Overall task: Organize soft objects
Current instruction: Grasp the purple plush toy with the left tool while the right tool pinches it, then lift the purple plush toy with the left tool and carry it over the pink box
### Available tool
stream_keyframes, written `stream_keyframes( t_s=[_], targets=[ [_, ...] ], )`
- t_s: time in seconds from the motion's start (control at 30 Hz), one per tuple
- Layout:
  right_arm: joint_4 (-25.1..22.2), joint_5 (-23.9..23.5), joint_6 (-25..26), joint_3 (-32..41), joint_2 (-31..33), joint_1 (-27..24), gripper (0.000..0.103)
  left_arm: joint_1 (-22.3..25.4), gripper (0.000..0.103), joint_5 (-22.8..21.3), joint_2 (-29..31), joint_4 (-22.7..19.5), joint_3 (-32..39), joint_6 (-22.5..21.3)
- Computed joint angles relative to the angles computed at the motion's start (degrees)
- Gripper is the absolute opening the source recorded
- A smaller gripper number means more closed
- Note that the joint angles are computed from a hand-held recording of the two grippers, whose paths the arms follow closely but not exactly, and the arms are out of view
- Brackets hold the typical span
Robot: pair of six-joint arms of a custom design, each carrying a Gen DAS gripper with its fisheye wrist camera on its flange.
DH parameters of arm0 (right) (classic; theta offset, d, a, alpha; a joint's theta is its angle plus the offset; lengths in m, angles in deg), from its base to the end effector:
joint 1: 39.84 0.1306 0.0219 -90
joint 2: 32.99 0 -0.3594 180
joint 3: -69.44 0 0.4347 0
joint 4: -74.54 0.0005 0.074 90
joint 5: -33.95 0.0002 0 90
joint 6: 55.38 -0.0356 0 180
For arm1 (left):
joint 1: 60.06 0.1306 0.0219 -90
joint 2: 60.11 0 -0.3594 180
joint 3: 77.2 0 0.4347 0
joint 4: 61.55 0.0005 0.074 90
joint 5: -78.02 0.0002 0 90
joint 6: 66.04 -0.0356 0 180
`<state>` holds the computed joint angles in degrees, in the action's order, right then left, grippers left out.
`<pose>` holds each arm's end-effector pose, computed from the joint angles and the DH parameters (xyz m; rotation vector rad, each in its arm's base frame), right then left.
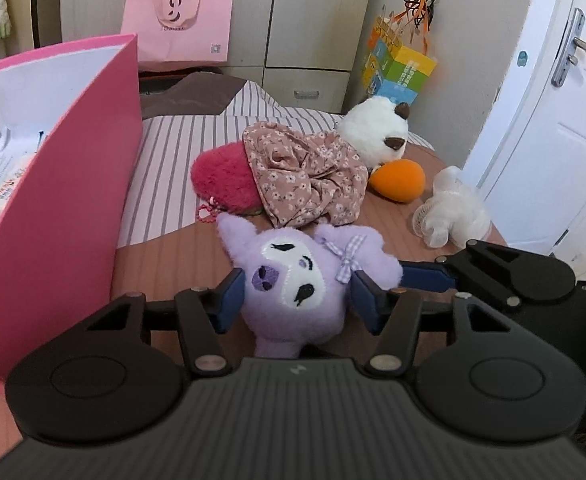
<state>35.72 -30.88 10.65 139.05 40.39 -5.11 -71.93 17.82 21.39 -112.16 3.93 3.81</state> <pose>0.3631 0.2326 0.3744 0.0085 2.2304 0.0458 0.4556 -0.1143 0.4016 0.8690 2.2179 -0.5687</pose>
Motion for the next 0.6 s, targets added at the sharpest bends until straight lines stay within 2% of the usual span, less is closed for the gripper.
stream_keyframes(
  t_s=[0.17, 0.37, 0.47, 0.57, 0.6],
  targets=[
    [-1.61, 3.07, -2.10, 0.71, 0.53, 1.98, 0.081, 0.56, 0.056, 0.65, -2.12, 1.26, -2.34, -1.04],
    [-3.01, 5.82, -3.14, 0.89, 0.48, 4.30, 0.081, 1.80, 0.056, 2.53, -2.60, -1.04, -2.34, -2.59],
    [-2.96, 6.61, -1.56, 0.34, -0.04, 4.68, 0.082, 2.31, 0.060, 3.05, -1.77, -1.40, -1.53, -0.47],
    [-2.61, 8.60, 1.59, -0.06, -0.26, 5.10, 0.092, 2.72, 0.061, 3.42, -0.57, -1.37, -0.65, 1.37],
    [-2.27, 8.57, 2.57, -0.23, -0.40, 5.00, 0.092, 2.80, 0.062, 3.59, -0.03, -1.73, -0.24, 1.75]
  ],
)
